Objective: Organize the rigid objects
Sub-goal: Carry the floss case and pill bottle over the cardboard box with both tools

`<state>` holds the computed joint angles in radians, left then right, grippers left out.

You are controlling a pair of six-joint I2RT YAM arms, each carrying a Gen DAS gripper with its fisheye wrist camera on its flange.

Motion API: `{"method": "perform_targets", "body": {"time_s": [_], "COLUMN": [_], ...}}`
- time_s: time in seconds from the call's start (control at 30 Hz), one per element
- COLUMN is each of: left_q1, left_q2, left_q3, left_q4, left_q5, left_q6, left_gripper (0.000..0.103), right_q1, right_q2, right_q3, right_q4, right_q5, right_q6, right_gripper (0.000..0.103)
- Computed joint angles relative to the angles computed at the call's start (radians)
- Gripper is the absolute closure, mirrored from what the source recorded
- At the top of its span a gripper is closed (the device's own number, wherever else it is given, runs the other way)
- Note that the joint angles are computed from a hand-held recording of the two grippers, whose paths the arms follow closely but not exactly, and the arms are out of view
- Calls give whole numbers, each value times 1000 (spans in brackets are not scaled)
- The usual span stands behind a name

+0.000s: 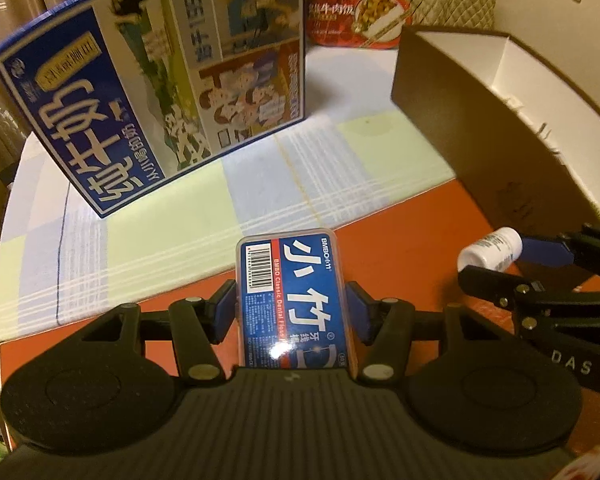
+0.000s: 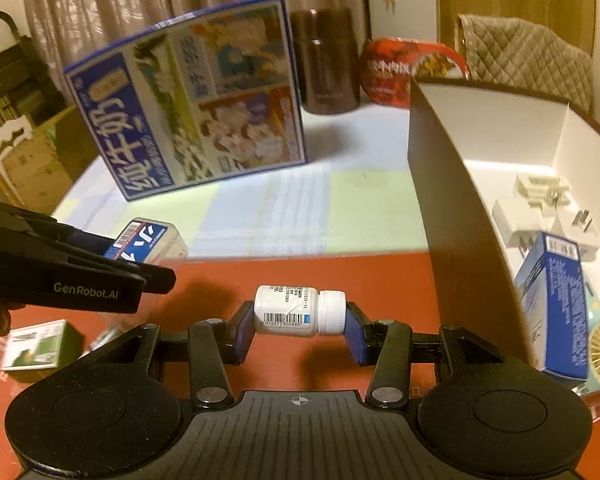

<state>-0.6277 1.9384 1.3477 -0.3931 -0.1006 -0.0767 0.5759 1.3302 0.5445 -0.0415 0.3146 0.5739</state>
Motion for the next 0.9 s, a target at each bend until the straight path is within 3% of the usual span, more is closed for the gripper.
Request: {"method": "perform_targets", "body": {"time_s": [0.3,0.57,0.77,0.9], "left_q1": [-107,-263,-359,-410], "left_q2": [-136,-99,24,131], "left_q3": [-54,65,256,417], "left_q4": [-19,-56,-111,-164], "left_q5": [-16,-66,-95,-113], "left_q6": [-48,-104,-150,-184], "left_gripper": [49,49,49,49], "right_q1": [-14,-193,-582,-914], "right_q2": [-293,-614,-797,-789], "right_q3": [-44,-82,-74,-50], "right_q4": [-181,-421,-574,-621], "right_q5": [13,-70,-318,-549], "right_q6": [-58,-159,-399,-612], "right_gripper": [59,59,59,59]}}
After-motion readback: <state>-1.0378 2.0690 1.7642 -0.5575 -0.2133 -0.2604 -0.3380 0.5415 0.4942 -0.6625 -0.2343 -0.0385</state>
